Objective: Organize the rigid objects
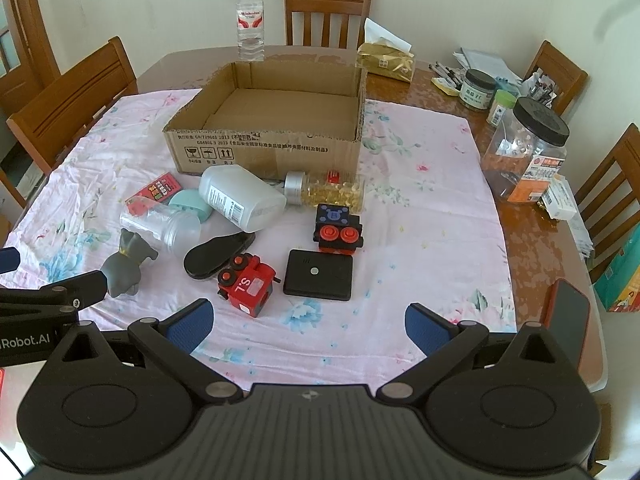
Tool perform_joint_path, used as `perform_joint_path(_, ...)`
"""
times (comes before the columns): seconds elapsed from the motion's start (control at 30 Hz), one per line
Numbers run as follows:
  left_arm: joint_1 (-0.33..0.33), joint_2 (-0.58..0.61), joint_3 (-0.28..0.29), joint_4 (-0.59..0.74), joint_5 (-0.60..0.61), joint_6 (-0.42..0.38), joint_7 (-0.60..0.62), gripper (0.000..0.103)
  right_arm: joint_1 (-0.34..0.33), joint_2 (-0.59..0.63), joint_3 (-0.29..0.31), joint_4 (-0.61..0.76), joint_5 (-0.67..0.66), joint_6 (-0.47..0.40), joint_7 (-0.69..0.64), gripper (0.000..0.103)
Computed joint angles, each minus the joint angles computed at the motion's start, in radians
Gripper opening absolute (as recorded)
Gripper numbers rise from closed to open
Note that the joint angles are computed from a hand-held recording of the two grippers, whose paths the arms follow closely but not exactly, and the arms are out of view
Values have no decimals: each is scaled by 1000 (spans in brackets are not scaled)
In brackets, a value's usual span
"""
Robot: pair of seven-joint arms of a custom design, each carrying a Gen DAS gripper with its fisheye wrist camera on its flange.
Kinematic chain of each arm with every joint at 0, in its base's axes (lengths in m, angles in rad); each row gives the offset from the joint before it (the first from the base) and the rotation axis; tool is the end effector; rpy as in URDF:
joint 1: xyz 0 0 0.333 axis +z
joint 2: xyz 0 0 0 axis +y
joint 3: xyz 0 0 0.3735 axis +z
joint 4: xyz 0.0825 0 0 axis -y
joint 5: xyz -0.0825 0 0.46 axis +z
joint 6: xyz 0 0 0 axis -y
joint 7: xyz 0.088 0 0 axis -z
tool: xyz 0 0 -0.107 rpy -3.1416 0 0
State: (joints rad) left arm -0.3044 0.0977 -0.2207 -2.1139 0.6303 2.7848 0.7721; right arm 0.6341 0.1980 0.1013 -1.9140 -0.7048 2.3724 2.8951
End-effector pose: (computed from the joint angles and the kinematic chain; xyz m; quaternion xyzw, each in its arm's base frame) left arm 0.5620 -0.3529 0.4408 -0.5805 0.7467 -0.2485 0.2088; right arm 0.5300 0.4650 0.4388 -0.6274 0.7230 -0.2234 0.1837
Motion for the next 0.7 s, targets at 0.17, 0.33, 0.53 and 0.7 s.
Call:
perform_joint_path(0.17,-1,2,1,3,3,-4,-2,102,-3,-1,-1,-3,2,9,-9,103)
perform_joint_path(0.33,-4,7,2,11,14,-9,-13,102,-4,0,-2,-4,2,15,-8,103)
perform_joint_path(0.53,-7,8,3,14,25,-11,-25,102,-5,0,-4,-4,-3,18,-11,103)
perform_joint_path(0.7,-8,9,4,16,37,-15,-36,102,-5,3,-5,0,-4,18,-14,103)
